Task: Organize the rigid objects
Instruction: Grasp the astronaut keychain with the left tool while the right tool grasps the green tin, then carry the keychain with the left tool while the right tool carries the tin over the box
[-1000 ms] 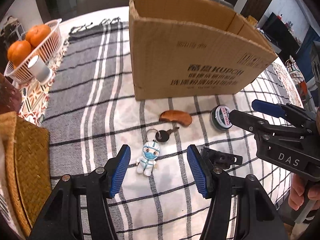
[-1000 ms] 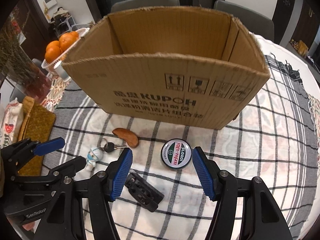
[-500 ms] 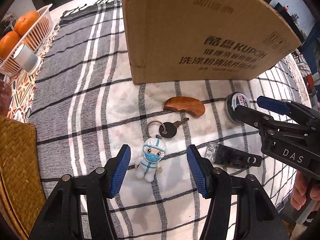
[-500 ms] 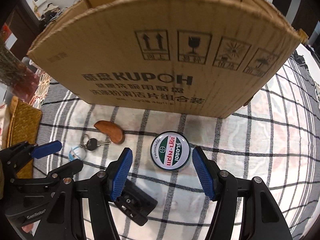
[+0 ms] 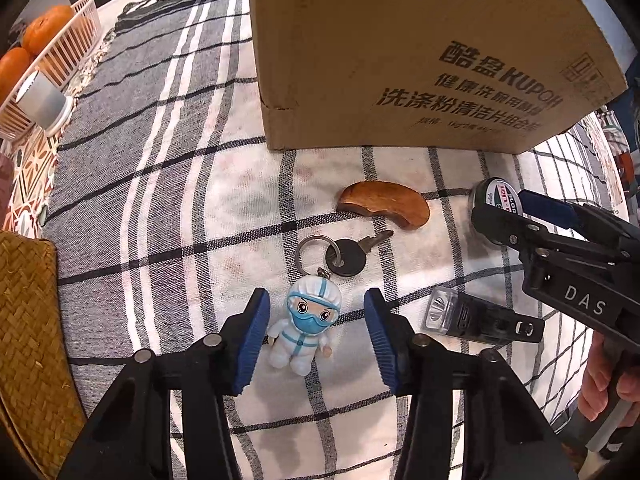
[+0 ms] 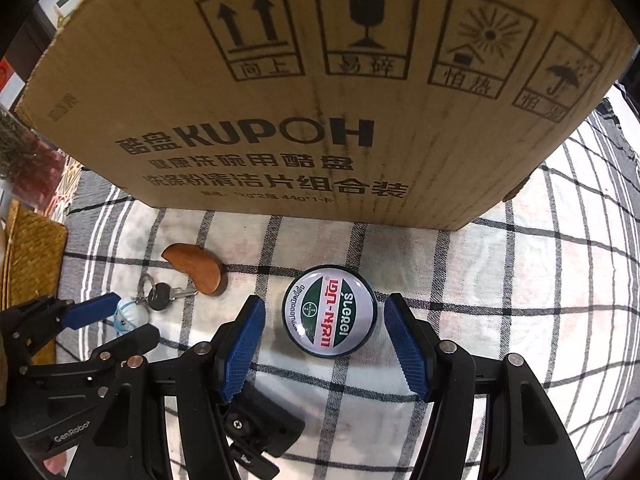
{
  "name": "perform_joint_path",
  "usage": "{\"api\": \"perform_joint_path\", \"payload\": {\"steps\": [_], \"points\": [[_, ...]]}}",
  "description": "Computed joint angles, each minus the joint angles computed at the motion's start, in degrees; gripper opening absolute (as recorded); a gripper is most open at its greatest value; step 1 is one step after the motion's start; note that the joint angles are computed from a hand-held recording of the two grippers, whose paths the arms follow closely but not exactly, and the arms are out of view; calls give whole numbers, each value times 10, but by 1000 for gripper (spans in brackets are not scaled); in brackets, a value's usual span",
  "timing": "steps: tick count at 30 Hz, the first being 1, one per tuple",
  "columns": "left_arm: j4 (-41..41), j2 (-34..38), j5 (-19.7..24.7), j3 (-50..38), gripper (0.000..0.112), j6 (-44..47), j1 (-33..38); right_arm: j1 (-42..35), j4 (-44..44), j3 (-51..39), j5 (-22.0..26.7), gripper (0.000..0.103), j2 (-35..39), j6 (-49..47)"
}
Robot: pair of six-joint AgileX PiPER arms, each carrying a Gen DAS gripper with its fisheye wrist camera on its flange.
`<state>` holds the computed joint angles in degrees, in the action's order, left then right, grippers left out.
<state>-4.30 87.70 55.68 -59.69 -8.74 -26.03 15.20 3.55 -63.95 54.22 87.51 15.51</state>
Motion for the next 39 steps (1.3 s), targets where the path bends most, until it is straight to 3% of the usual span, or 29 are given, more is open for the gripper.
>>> {"api": "perform_joint_path", "payload": {"steps": [8, 24, 32, 39], "points": [[10, -5, -18, 11, 27, -1, 2, 4, -2, -6, -6, 53, 17, 13], [29, -64, -45, 28, 27, -39, -19, 9, -7, 19, 10, 53, -57, 9], [53, -102, -48, 21, 27, -78, -41, 44, -55, 7, 23, 53, -108, 47], [74, -132, -33, -3, 27, -101, -56, 33, -45, -15, 30, 53, -125, 29]]}}
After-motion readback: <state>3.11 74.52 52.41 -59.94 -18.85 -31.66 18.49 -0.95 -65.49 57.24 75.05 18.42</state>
